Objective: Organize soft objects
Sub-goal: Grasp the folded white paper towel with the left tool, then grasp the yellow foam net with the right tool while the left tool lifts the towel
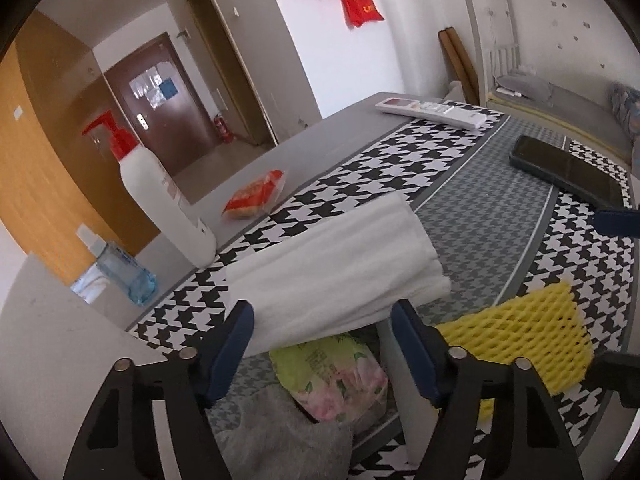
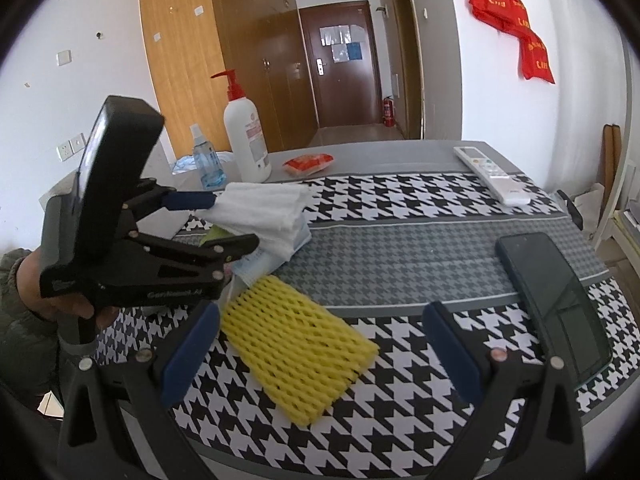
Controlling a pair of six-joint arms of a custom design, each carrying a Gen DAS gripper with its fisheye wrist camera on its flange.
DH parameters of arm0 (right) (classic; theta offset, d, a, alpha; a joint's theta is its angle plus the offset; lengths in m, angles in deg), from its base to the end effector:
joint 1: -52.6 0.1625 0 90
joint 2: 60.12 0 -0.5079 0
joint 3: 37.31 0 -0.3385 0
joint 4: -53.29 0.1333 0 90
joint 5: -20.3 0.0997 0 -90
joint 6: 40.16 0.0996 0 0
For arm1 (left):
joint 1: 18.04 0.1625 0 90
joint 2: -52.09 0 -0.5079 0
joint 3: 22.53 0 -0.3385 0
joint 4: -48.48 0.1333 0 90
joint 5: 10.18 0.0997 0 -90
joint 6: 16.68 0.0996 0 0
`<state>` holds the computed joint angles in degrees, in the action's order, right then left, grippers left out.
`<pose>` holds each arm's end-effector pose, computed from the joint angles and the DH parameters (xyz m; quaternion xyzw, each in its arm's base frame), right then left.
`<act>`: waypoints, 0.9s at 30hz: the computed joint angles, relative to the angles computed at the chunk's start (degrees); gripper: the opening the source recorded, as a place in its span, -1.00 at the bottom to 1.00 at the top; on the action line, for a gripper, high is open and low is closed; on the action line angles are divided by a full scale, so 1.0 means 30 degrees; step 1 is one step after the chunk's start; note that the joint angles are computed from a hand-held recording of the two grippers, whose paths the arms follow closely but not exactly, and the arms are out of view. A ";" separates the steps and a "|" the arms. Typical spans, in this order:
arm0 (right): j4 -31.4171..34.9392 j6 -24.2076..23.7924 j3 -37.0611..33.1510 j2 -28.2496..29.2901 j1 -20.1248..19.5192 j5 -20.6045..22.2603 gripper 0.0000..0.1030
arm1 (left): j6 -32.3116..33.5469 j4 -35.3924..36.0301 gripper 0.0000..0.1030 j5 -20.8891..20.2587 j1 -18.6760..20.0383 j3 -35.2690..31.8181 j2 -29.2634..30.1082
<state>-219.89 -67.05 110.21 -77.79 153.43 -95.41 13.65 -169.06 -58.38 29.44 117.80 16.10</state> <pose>0.1634 -0.3745 0.0832 0.1872 -0.8567 0.4055 0.2580 -0.1556 -0.4652 0.1040 0.4857 0.7789 -0.2239 0.3275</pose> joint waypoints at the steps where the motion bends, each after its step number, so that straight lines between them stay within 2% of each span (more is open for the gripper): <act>1: -0.0040 -0.0031 0.0005 -0.0007 -0.0022 0.0018 0.99 | -0.0144 0.0373 0.24 -0.0109 0.0091 -0.0130 -0.0071; 4: -0.0042 -0.0025 -0.0002 -0.0018 -0.0057 0.0009 0.99 | -0.0714 0.1306 -0.06 -0.0793 0.0345 -0.0338 -0.0400; 12: 0.0765 0.0074 -0.0294 -0.0336 0.0016 0.0026 0.99 | -0.1391 0.1471 -0.62 -0.2440 0.0742 -0.0119 -0.1253; 15: 0.1419 -0.0011 -0.0524 -0.0452 0.0133 -0.0108 0.99 | -0.1724 0.1523 -0.74 -0.2912 0.0903 -0.0055 -0.1624; 20: 0.2909 -0.0669 -0.1062 -0.0520 0.0391 -0.0311 0.99 | -0.1872 0.1103 -0.76 -0.3706 0.0998 0.0307 -0.2223; 24: 0.4392 -0.0920 -0.1552 -0.0627 0.0594 -0.0826 0.74 | -0.1820 0.0261 -0.76 -0.4332 0.1006 0.0819 -0.2609; 27: 0.5362 -0.1063 -0.1866 -0.0713 0.0640 -0.1418 0.66 | -0.1881 0.0027 -0.76 -0.4700 0.1120 0.1001 -0.2902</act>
